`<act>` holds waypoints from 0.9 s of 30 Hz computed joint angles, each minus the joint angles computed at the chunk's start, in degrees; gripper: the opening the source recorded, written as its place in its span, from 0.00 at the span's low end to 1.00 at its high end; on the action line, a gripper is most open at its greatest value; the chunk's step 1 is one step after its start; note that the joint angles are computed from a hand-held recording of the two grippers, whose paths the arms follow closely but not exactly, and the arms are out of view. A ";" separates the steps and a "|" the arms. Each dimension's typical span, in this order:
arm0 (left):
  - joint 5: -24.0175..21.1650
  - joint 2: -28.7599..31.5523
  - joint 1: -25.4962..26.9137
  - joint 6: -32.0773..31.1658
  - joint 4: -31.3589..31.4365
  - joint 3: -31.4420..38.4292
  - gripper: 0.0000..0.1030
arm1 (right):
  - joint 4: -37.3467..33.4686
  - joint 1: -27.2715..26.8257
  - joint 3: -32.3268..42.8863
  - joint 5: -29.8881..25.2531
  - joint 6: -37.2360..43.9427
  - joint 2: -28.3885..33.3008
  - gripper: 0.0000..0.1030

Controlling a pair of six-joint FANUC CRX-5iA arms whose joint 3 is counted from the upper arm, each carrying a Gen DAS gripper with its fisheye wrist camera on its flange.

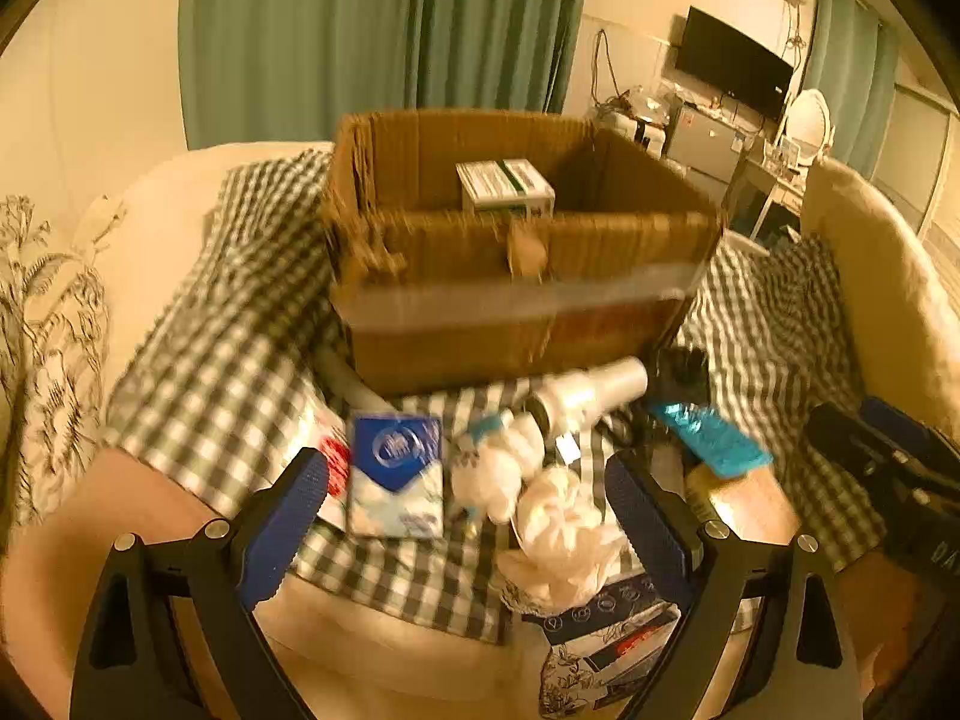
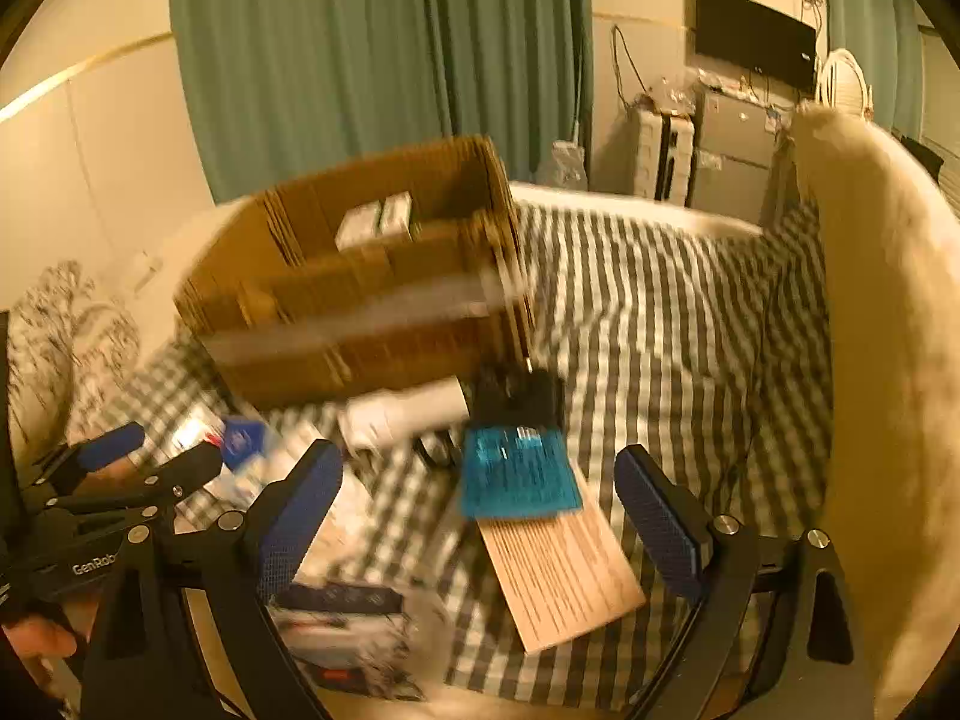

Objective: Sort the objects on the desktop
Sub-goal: 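Move both tools back down to the clutter pile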

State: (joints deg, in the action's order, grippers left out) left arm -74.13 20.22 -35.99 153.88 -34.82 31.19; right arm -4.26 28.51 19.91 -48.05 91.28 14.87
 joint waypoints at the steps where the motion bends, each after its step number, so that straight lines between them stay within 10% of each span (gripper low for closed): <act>1: 0.91 0.14 -0.01 0.05 0.33 -0.58 0.93 | 0.72 0.08 -1.01 0.45 -0.34 0.04 0.90; 27: 7.26 5.09 2.48 -2.38 7.77 -3.74 0.90 | 3.86 -0.93 8.71 -6.44 -3.55 12.38 0.90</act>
State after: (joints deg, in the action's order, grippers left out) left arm -66.87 25.31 -33.50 151.50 -27.04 27.45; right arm -0.40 27.58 28.62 -54.49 87.73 27.25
